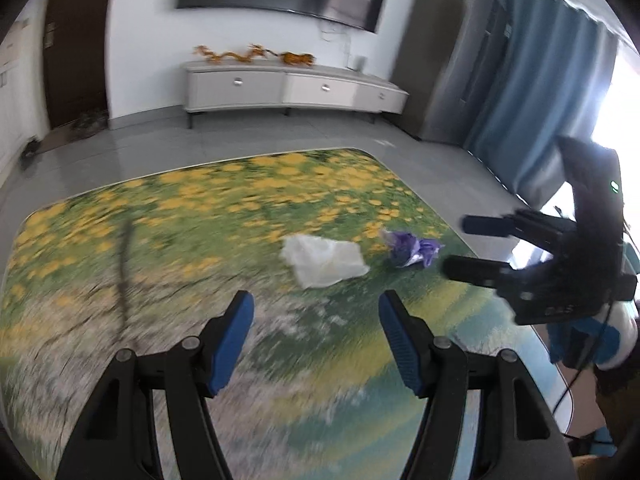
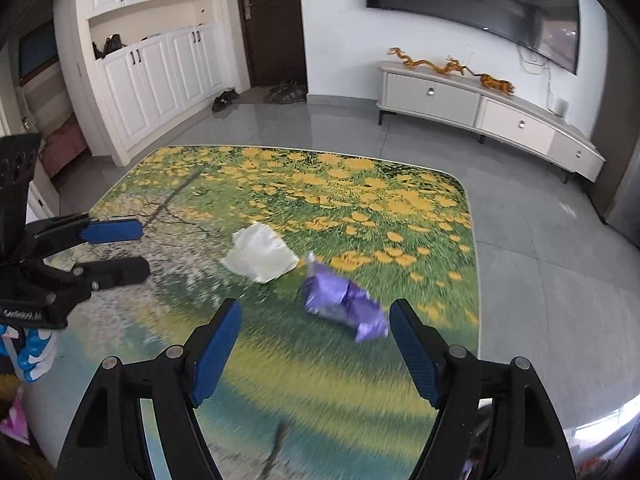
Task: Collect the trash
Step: 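Grasp the white tissue with the left gripper while the right grasps the purple bag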
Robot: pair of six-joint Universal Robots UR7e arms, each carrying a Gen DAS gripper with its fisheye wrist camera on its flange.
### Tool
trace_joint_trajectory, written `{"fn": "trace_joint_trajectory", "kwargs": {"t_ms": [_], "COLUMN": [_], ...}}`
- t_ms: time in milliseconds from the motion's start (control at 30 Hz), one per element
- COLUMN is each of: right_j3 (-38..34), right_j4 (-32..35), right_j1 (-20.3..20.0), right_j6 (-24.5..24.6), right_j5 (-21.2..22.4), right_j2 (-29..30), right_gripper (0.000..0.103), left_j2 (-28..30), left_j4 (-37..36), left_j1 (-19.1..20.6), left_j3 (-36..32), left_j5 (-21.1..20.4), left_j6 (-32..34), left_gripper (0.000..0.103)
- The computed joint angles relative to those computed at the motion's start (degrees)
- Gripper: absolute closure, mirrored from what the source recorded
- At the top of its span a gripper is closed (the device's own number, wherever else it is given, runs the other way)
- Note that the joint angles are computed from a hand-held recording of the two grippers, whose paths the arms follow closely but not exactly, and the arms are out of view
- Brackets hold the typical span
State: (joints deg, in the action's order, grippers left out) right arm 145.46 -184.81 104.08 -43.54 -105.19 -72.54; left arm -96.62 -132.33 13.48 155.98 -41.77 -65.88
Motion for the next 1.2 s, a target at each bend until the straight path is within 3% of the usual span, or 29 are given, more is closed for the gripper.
{"fn": "trace_joint_trajectory", "kwargs": {"t_ms": [133, 300, 567, 767, 1000, 1200], "right_j3": [-2.4, -4.3, -4.0, -3.5, -3.1, -3.0], "right_j4": [2.1, 5.5, 9.3, 11.0, 11.0, 10.4], "right_j1": [-2.9, -5.9, -8.9, -8.9, -8.5, -7.4], "right_j6": [-2.1, -3.4, -4.6, -5.1, -4.9, -4.5], "right_j5": [3.1, 5.2, 8.3, 8.4, 8.3, 6.9], "right_j2": [2.1, 3.4, 0.9, -0.4, -0.3, 0.6], "right_gripper": [0.040, 0.056, 0.060, 0.060, 0.058, 0.057], "left_j2": [9.4, 17.2, 24.5, 27.0, 25.0, 22.8], "left_j4": [-13.0, -20.3, -25.7, -26.5, -21.9, -20.3], "left_j1": [5.8, 10.8, 15.4, 16.5, 15.7, 14.2], "left_j3": [-2.0, -4.8, -7.9, -8.4, -8.2, -6.6], "left_j5": [-0.3, -2.1, -2.8, -1.8, -0.1, -0.3], "left_j6": [13.0, 23.7, 29.0, 28.6, 26.6, 23.7], "left_gripper": [0.040, 0.040, 0.040, 0.041, 0.088, 0.094]}}
